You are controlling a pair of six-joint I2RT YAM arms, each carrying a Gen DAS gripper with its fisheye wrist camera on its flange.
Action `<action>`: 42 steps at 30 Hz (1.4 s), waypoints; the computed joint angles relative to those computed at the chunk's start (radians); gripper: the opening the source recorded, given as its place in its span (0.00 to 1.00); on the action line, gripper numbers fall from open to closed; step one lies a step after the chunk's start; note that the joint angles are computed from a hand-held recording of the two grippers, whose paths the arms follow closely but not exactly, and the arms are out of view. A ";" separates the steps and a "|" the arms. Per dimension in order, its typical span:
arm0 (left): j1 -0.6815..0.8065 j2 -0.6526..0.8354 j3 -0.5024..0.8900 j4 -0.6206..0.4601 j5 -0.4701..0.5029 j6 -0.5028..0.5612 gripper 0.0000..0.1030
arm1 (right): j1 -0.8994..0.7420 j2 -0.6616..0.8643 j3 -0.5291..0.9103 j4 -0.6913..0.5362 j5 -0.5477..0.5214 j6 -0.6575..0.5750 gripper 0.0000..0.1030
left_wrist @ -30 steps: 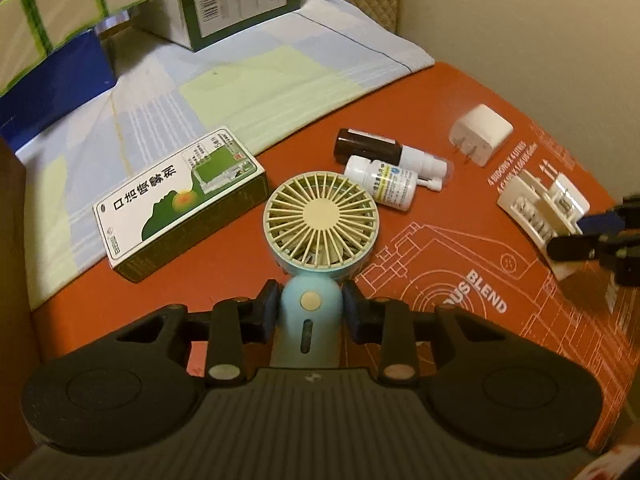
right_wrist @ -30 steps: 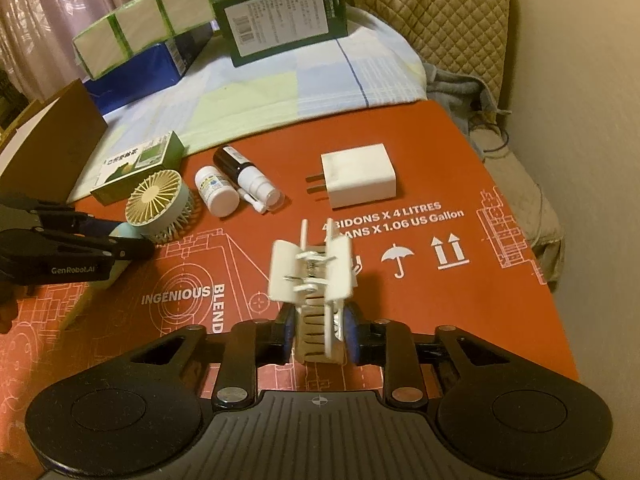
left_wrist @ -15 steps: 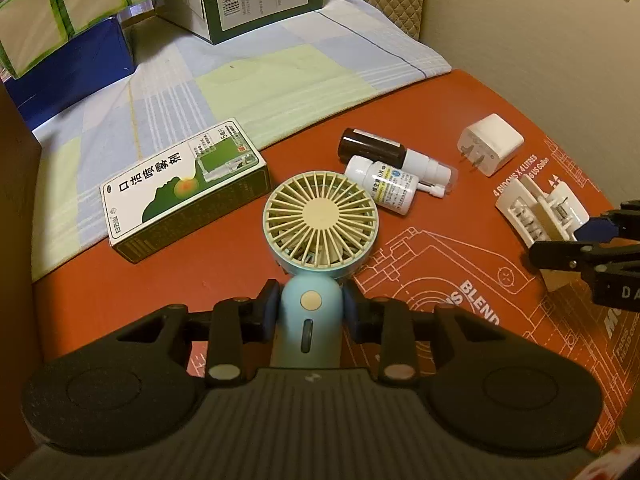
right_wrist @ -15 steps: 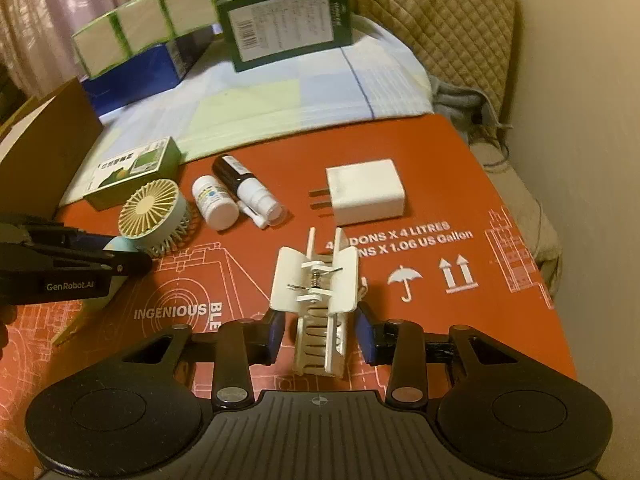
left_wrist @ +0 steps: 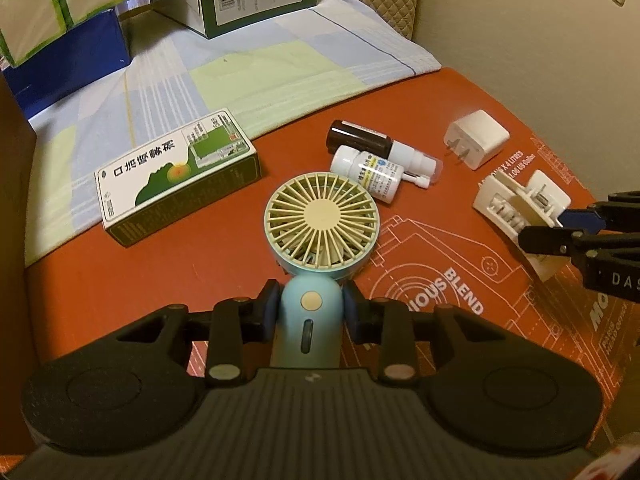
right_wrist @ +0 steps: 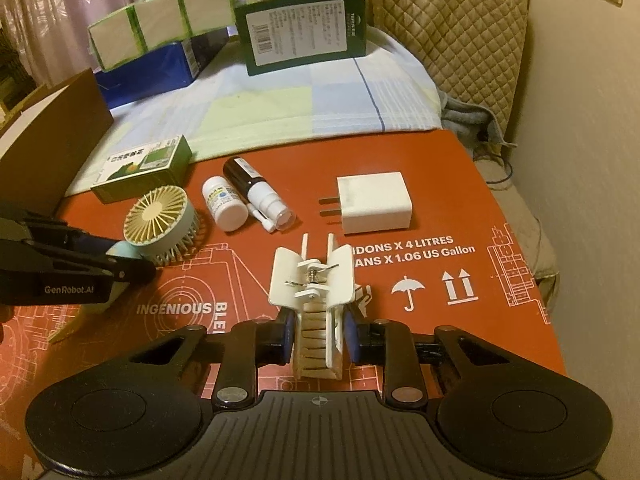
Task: Organize rigid objects
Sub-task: 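Lift the teal fan and white clip holder and carry both over the shoebox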
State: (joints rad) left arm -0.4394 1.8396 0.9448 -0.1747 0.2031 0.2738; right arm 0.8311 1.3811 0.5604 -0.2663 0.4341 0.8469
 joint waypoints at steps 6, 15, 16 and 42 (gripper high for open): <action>0.012 -0.027 -0.027 -0.013 0.017 -0.009 0.28 | 0.011 -0.029 0.000 -0.006 -0.004 0.004 0.16; 0.040 -0.085 -0.071 -0.032 0.056 -0.036 0.28 | 0.052 -0.061 -0.004 -0.026 0.007 0.032 0.16; 0.044 -0.095 -0.076 -0.035 0.062 -0.039 0.28 | 0.058 -0.067 -0.004 -0.030 0.011 0.038 0.16; 0.170 -0.316 -0.244 -0.077 0.091 -0.017 0.27 | 0.135 -0.098 0.016 -0.049 0.047 0.054 0.16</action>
